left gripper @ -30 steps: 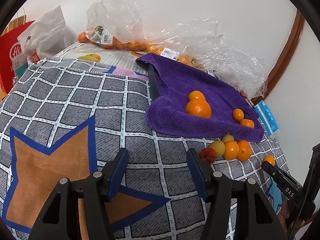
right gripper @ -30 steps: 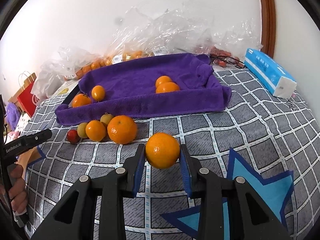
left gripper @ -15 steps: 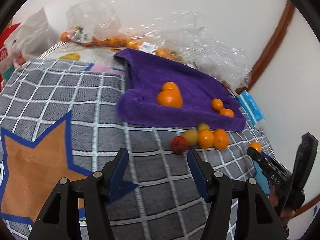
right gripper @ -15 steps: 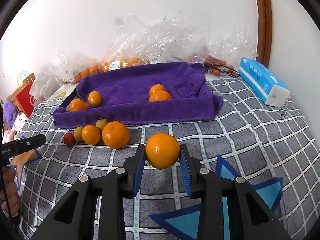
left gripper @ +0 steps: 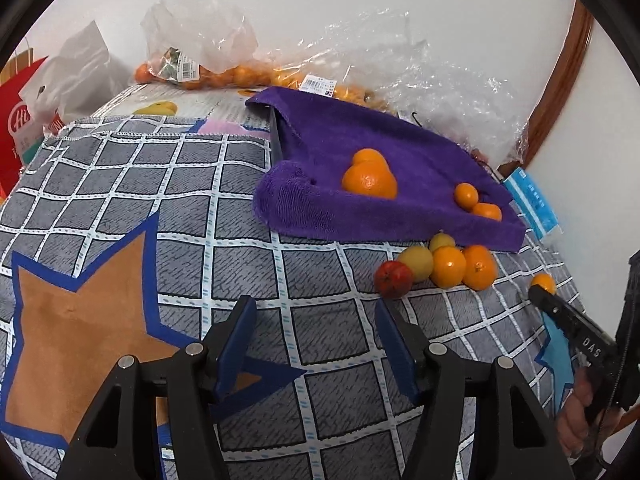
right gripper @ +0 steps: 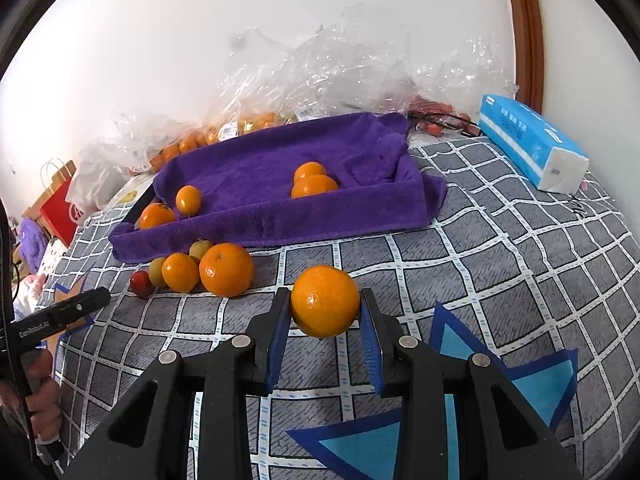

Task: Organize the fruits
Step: 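Lift the mandarin with the right tool while the left tool moves toward a small red fruit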

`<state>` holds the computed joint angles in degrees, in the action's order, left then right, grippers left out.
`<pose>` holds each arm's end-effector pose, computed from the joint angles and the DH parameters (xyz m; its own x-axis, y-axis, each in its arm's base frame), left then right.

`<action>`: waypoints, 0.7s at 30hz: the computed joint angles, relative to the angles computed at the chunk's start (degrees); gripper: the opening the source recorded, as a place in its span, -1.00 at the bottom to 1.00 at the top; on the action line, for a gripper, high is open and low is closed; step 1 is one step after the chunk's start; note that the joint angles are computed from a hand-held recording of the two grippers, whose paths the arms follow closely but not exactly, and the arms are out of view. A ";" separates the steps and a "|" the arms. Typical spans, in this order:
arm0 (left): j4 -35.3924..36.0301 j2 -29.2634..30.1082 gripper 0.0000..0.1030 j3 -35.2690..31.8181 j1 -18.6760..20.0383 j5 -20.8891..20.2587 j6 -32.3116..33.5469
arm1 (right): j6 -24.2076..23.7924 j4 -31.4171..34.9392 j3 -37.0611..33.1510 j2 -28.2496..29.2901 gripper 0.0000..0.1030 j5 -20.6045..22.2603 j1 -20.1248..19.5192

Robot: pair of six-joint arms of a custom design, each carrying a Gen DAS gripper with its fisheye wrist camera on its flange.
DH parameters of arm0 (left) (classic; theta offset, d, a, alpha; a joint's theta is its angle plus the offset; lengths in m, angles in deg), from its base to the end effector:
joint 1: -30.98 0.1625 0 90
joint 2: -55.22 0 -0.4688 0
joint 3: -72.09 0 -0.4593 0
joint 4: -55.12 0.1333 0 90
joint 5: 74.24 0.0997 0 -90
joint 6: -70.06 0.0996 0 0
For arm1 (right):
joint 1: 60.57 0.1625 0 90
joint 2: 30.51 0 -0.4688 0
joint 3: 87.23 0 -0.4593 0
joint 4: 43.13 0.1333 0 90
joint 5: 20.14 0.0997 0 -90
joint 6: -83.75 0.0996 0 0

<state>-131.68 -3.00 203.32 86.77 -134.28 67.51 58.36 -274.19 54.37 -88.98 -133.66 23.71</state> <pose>-0.1338 -0.5223 0.0830 -0.8518 0.2865 -0.4386 0.4770 0.7702 -0.4233 0.0502 -0.4376 0.1421 -0.8165 0.1600 0.5548 -0.3289 0.6607 -0.6747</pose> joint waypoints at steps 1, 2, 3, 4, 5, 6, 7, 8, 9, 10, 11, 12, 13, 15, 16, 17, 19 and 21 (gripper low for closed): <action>-0.24 -0.14 0.18 0.05 0.23 -0.61 -0.01 | 0.01 0.41 0.06 -0.16 -0.34 0.47 -0.13; -0.32 -0.25 0.18 0.04 0.51 -1.27 -0.12 | 0.07 0.65 0.13 -0.30 -0.34 0.81 -0.25; -0.52 -0.26 0.19 0.07 0.60 -1.63 -0.29 | 0.12 0.53 0.19 -0.35 -0.34 0.98 -0.31; -0.67 -0.27 0.19 0.09 0.70 -1.84 -0.44 | 0.15 0.33 0.37 -0.49 -0.34 1.32 -0.48; -0.68 -0.25 0.20 0.09 0.69 -1.79 -0.48 | 0.31 0.00 0.50 -0.54 -0.34 1.58 -0.60; -0.46 -0.20 0.21 0.04 0.61 -1.65 -0.36 | 0.50 -0.33 0.56 -0.52 -0.34 1.55 -0.64; -0.18 -0.15 0.22 -0.02 0.48 -1.40 -0.13 | 0.71 -0.49 0.62 -0.57 -0.34 1.59 -0.72; 0.20 -0.12 0.22 -0.07 0.31 -1.04 0.11 | 0.91 -0.39 0.76 -0.77 -0.34 1.95 -0.91; 0.63 -0.12 0.22 -0.11 0.15 -0.69 0.23 | 1.07 -0.28 0.82 -0.90 -0.34 2.20 -1.04; 0.75 -0.19 0.22 -0.04 0.08 -0.52 0.27 | 1.18 -0.22 0.84 -0.97 -0.34 2.29 -1.10; 0.93 -0.27 0.22 0.02 -0.02 -0.27 0.20 | 1.24 -0.24 0.84 -0.97 -0.34 2.31 -1.11; 1.17 -0.41 0.22 0.12 -0.16 -0.04 -0.13 | 1.21 -0.33 0.88 -0.96 -0.34 2.42 -1.11; 1.39 -0.59 0.23 0.22 -0.24 -0.18 -0.41 | 1.15 -0.40 0.94 -0.98 -0.34 2.61 -1.15; 2.27 -1.13 0.23 0.39 -0.34 -1.11 -1.28 | 1.02 -0.67 1.08 -0.98 -0.34 3.02 -1.22; 2.78 -1.48 0.23 0.41 -0.27 -2.21 -1.79 | 1.07 -0.74 1.08 -0.93 -0.34 2.92 -1.21; 3.22 -1.80 0.23 0.39 -0.25 -3.46 -2.19 | 1.20 -0.75 1.07 -0.90 -0.34 2.70 -1.17; 3.69 -1.97 0.23 0.25 -0.66 -4.56 -2.25 | 1.33 -0.78 1.08 -0.89 -0.34 2.58 -1.16; 3.61 -1.56 0.23 -0.05 -1.52 -4.43 -1.53 | 1.42 -0.79 1.12 -0.90 -0.34 2.69 -1.19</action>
